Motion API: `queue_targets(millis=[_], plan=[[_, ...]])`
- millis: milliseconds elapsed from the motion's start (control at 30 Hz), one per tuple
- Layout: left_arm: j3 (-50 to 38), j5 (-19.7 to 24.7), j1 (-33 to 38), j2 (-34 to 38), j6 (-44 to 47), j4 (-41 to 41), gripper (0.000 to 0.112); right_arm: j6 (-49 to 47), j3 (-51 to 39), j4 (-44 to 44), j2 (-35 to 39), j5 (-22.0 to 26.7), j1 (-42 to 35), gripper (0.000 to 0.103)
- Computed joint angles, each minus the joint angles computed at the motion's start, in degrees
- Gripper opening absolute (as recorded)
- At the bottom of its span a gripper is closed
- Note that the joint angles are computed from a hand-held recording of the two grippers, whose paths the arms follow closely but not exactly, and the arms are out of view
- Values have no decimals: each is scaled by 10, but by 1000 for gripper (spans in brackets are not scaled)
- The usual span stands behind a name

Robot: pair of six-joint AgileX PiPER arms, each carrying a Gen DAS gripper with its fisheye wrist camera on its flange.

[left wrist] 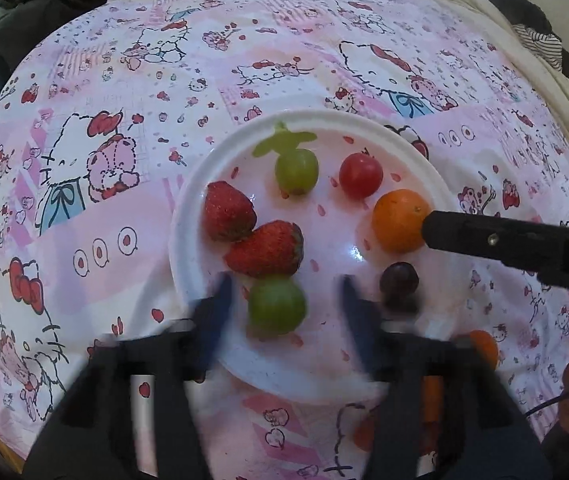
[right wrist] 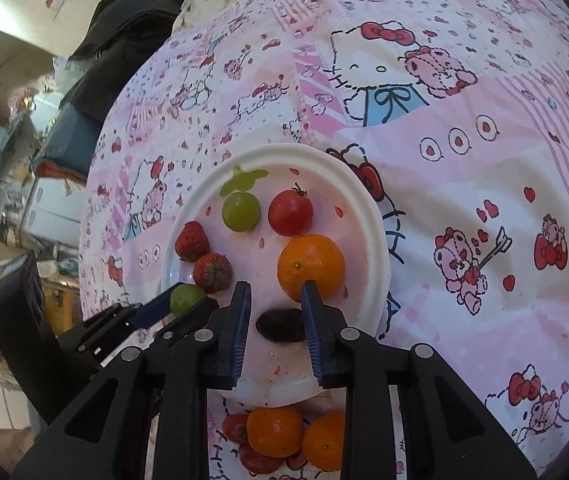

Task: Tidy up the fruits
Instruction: 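Carry the green and dark grapes onto the plate and open both grippers, then withdraw both grippers from the plate toward the fruit cluster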

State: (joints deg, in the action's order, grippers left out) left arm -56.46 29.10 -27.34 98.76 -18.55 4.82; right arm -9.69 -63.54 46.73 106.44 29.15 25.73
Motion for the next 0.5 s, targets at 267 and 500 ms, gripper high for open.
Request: queue_targets(millis=[267, 500], plan=[[9, -10, -1, -25, -59, 60, 77, 32, 1, -30, -20, -13, -1, 76], [18, -11, 3, -60, -88, 83, 77, 58, 9, -61, -54, -27, -3, 86]])
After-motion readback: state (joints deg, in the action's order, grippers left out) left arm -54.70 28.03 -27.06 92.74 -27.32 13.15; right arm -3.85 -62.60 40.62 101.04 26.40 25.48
